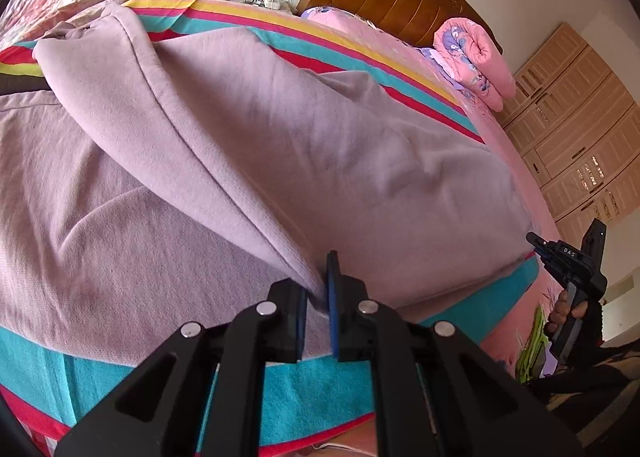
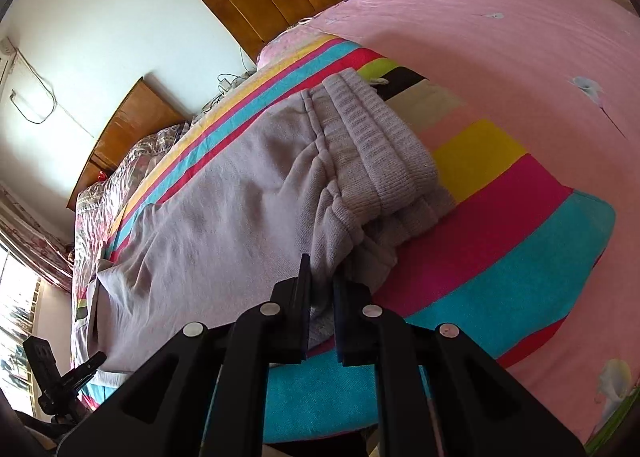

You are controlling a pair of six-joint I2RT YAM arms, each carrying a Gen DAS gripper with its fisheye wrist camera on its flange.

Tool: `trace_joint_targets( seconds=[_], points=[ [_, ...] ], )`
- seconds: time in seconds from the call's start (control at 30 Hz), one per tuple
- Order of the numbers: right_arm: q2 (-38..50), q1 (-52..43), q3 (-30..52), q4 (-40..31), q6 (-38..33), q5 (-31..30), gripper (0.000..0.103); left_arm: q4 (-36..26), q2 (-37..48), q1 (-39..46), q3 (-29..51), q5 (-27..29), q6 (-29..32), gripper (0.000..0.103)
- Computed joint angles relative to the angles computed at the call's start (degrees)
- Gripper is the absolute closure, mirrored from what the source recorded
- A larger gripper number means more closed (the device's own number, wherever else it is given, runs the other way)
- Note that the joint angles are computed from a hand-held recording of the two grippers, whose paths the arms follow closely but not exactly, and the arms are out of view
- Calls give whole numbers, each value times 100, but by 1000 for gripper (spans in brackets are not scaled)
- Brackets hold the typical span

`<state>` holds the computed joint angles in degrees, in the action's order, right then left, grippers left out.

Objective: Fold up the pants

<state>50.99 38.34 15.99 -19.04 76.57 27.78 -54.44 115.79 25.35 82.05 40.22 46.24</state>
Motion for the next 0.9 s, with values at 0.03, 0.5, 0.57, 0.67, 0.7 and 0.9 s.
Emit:
trace_joint_targets(
  seconds=[0.03,0.5,0.57,0.67,0.7,0.9],
  points=[
    [134,-30,-31,134,30,-64,94,32,28,7,-54,-40,-17,94],
    [821,572,167,956,543,-393,76,-420,725,-12,876,237,-650,48],
    [964,739,151,1327,587,-436,76,-717,986,-14,1280,315,-811,48],
    [1357,910,213,1767,720,-545,76,-852,1290,-72,1684,217,-1112,49],
    [1504,957,227,1966,741,-579,76,-984,1388,-57,1841,270,-1148,50],
    [1994,1248,647,1700,944,-170,91,-327,991,-155,1364,-46,-1119,90]
  ],
)
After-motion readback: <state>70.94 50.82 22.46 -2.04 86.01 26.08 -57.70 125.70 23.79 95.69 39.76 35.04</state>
